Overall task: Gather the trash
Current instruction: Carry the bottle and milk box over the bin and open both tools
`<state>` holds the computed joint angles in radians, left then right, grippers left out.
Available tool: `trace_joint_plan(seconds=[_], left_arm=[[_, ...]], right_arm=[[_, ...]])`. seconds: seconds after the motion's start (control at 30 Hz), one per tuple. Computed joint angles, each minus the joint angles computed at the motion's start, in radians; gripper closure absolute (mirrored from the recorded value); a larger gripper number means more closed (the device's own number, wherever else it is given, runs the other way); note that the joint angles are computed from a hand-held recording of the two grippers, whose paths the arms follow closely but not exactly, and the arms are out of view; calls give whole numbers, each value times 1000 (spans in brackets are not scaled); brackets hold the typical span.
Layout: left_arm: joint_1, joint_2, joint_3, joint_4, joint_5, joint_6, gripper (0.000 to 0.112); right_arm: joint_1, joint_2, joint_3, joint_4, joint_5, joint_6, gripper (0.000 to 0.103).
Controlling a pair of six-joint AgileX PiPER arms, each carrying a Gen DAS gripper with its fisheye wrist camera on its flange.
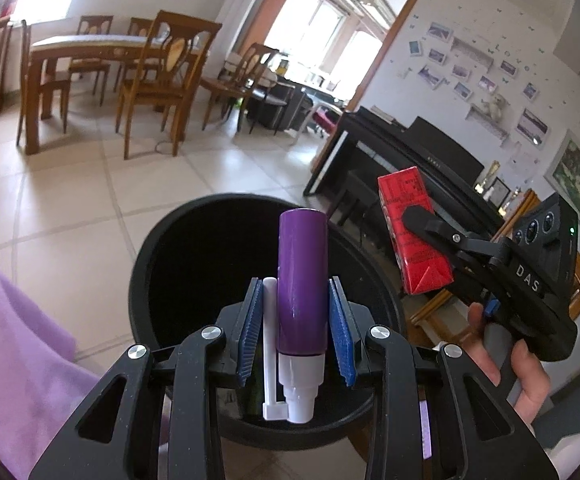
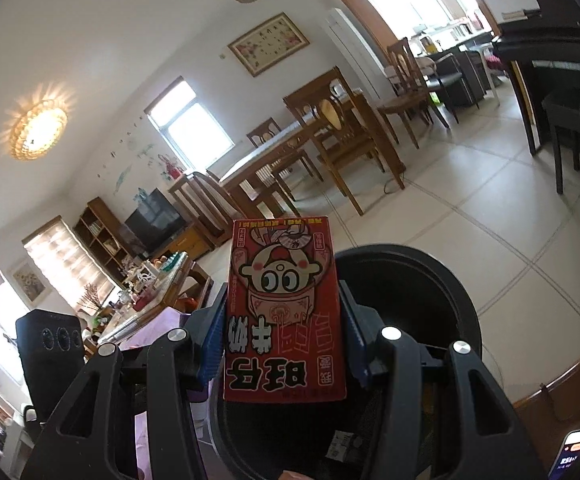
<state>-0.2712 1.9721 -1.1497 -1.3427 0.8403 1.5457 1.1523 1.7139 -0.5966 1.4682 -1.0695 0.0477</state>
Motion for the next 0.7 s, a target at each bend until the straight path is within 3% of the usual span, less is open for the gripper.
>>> trace_joint_plan(seconds=[0.23,0.57,0.7], left_arm=[[-27,85,-61,9,-26,-15,79],[-57,114,-74,10,-54,-12,79],[-55,125,-92,38,-58,-40,79]], right_arm=[[-8,14,35,-22,30,75,54],[-22,3,57,-36,66,108,53],[-30,-15,67,-56,76,127,49]])
